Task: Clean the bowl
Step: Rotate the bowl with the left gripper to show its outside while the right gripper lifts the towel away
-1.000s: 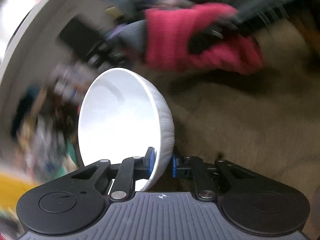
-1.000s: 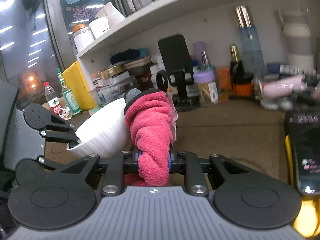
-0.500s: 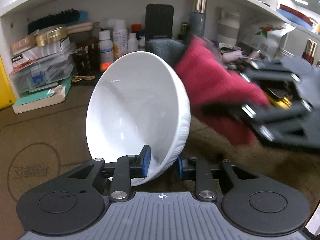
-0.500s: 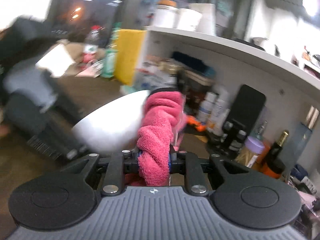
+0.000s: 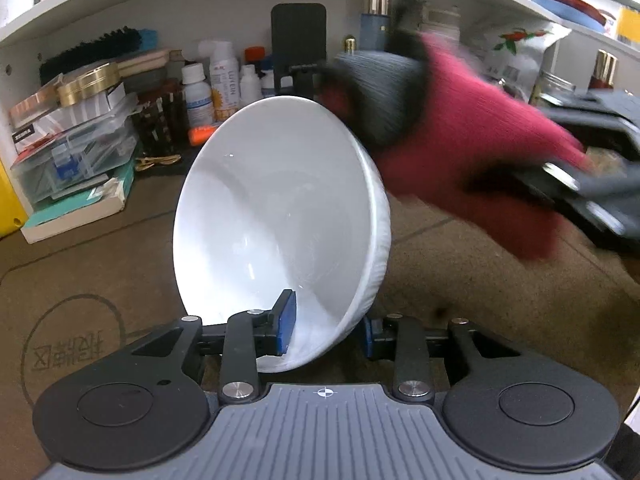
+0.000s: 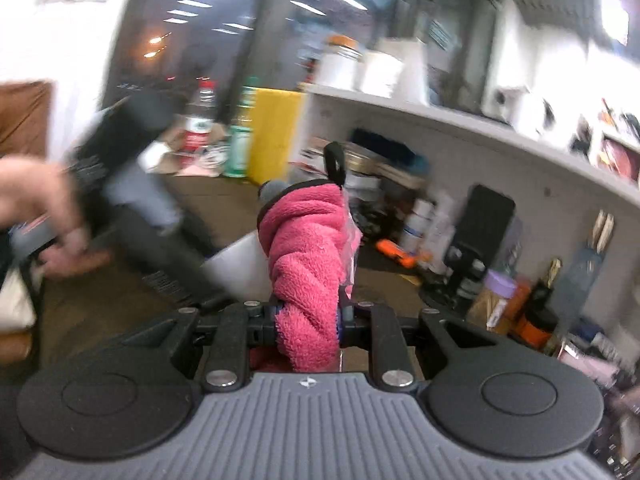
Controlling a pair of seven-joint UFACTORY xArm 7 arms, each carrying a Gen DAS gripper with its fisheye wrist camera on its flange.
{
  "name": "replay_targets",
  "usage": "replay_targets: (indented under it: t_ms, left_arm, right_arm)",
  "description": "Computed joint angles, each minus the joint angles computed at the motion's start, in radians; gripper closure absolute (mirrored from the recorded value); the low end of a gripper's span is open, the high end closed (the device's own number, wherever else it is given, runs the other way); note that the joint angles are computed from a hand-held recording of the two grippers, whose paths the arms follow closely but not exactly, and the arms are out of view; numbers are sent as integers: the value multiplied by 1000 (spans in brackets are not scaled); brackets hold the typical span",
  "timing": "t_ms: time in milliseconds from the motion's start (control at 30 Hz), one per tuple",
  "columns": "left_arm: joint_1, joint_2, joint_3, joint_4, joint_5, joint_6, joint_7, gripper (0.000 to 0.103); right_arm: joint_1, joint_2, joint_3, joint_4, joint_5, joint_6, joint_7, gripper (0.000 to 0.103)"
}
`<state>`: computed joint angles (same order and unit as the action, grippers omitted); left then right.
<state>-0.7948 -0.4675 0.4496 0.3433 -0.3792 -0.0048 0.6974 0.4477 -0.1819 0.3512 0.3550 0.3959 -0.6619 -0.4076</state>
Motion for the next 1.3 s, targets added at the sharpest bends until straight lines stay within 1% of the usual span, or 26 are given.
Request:
replay_targets:
  t_ms: [67, 133, 200, 233, 300, 333, 367, 400, 433, 467, 500, 567, 667, 700, 800, 833, 867, 900, 933, 1000, 1033, 1067, 1100, 1133, 1200, 1300]
  left_arm:
    - [92, 28, -96, -5, 38, -15, -25, 52]
    - [189, 58, -194, -17, 93, -65, -50, 27]
    - [293, 86, -294, -28, 158, -120, -52, 22]
    - [323, 96, -318, -30, 186, -139, -46, 22]
    - [298, 108, -277, -26, 238, -154, -27, 23]
    - [275, 113, -247, -24, 267, -165, -14, 27]
    - [234, 116, -195, -23, 302, -173, 3, 31]
    - [186, 117, -135, -22, 339, -179, 20, 40]
    - [149, 119, -86, -20, 370, -186, 29, 42]
    - [139, 128, -67, -18, 392, -202, 31, 42]
    - [168, 152, -91, -26, 404, -257, 31, 41]
    - [274, 216, -210, -58, 383, -421, 77, 40]
    - [357, 290, -355, -75, 254, -575, 141, 35]
    - [370, 292, -382, -69, 219, -566, 136, 36]
    - [397, 252, -408, -22, 173, -398, 44, 45]
    - [375, 236, -363, -8, 219, -338, -3, 51]
    - [310, 223, -283, 8, 248, -281, -29, 54]
    - [275, 207, -224, 23, 318, -220, -89, 66]
    - [264, 194, -208, 32, 346, -177, -114, 83]
    - [317, 179, -266, 38, 370, -127, -146, 86]
    - [307, 165, -258, 43, 369, -93, -153, 86]
    - [256, 145, -207, 51, 345, -52, -141, 87]
    - [167, 110, -117, 60, 306, 6, -113, 87]
    - [120, 73, -69, 62, 265, 57, -80, 88]
    - [120, 27, -66, 45, 244, 98, -53, 88]
    - [165, -18, -117, 9, 222, 124, -42, 87]
  right_arm:
    - [-15, 79, -13, 68, 24, -1, -1, 81]
    - [-11, 130, -53, 101, -27, -8, 48, 81]
    - [-4, 163, -79, 115, -59, -19, 79, 81]
    - [-2, 173, -89, 116, -73, -24, 94, 81]
    - [2, 186, -105, 116, -80, -29, 101, 81]
    - [1, 187, -112, 111, -92, -29, 112, 81]
    - [-1, 186, -119, 105, -109, -29, 127, 80]
    - [-2, 185, -124, 101, -118, -30, 136, 80]
    - [-3, 186, -126, 100, -121, -33, 142, 80]
    - [-2, 188, -127, 100, -124, -39, 146, 80]
    - [-2, 189, -128, 99, -127, -48, 151, 80]
    - [-1, 191, -129, 97, -129, -65, 155, 80]
    - [3, 190, -127, 88, -121, -102, 155, 80]
    - [3, 191, -128, 89, -120, -108, 153, 80]
    - [1, 193, -131, 91, -114, -114, 152, 80]
    - [0, 193, -132, 93, -116, -113, 154, 80]
    - [1, 195, -131, 94, -110, -115, 151, 80]
    - [2, 197, -130, 94, -103, -120, 145, 80]
    - [4, 197, -129, 94, -97, -125, 140, 80]
    - [11, 199, -124, 92, -70, -147, 117, 80]
    - [18, 204, -120, 93, -44, -166, 88, 80]
    - [23, 206, -118, 94, -30, -174, 72, 80]
    - [36, 214, -111, 100, 11, -194, 19, 80]
    - [47, 224, -107, 108, 41, -212, -24, 80]
    - [63, 231, -104, 117, 60, -220, -72, 80]
    - [72, 227, -106, 116, 29, -189, -94, 80]
